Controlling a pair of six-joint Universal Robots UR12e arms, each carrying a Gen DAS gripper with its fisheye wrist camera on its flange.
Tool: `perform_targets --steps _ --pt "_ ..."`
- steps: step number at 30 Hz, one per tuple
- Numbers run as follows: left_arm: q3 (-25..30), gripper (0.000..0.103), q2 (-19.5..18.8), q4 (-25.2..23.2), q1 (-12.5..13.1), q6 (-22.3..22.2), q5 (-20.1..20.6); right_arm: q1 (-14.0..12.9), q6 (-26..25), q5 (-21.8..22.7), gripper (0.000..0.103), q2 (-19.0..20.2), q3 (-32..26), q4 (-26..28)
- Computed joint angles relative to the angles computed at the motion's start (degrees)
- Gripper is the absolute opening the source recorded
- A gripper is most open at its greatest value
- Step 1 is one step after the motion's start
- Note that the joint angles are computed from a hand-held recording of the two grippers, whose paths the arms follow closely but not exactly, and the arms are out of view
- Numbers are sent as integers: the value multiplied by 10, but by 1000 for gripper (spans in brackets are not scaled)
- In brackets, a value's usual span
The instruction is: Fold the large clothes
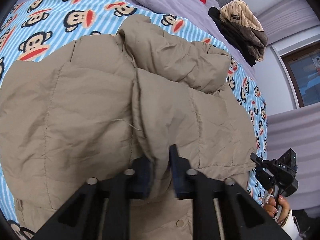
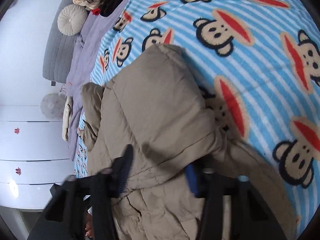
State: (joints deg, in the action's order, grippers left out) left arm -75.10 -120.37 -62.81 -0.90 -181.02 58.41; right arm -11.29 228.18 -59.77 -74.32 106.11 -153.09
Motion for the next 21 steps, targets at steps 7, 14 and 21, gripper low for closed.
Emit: perform_targets --steps 7,14,21 --pt "-58 15 38 48 13 1 35 22 -88 -5 12 25 -50 52" --pt "-71 15 54 50 23 -11 106 32 -81 -8 12 35 -48 66" --pt "-60 15 64 67 22 25 110 31 -121 -13 15 23 -48 94"
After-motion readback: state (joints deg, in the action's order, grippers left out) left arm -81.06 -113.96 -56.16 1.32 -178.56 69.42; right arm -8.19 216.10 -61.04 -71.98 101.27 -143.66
